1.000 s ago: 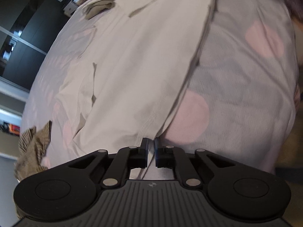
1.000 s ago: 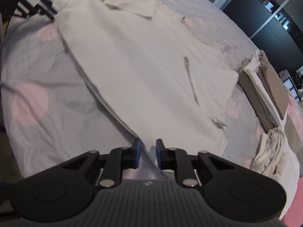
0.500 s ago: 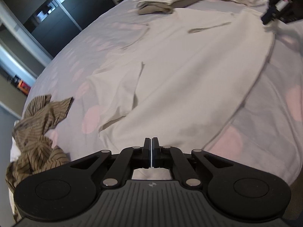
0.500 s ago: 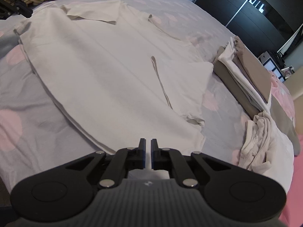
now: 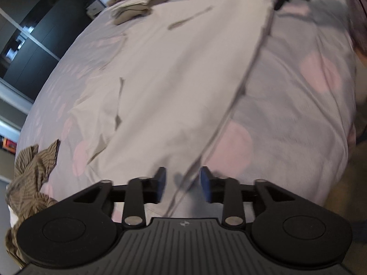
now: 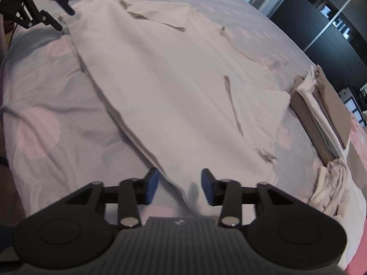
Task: Fold clothes
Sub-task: 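Open both tools and smooth the folded T-shirt edge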
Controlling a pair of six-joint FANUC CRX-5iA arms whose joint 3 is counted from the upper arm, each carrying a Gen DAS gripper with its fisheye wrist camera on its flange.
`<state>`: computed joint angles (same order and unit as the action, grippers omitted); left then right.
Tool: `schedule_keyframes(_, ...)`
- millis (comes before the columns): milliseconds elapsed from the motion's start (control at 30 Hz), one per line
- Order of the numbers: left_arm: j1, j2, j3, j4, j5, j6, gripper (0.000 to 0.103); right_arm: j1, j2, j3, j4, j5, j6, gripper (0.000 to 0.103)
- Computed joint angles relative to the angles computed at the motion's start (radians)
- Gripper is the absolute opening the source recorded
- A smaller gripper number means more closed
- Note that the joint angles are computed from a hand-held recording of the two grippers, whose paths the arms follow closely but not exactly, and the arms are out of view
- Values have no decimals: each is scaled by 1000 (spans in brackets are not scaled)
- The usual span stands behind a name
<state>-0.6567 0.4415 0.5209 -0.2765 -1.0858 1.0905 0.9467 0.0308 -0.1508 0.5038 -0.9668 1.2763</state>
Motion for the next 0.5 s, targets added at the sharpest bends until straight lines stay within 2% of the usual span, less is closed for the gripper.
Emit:
schedule_keyframes(133, -35, 7, -12, -108, 8, -37, 37, 7, 13, 2, 3, -22, 37, 46)
schedule_keyframes(333, -95, -15, -80, -285, 110, -67, 37, 17, 16, -18, 49, -38, 41, 47)
schedule_keyframes(500, -128, -32, -118, -393, 178, -46, 22, 19, 12, -28, 71, -43, 33, 47)
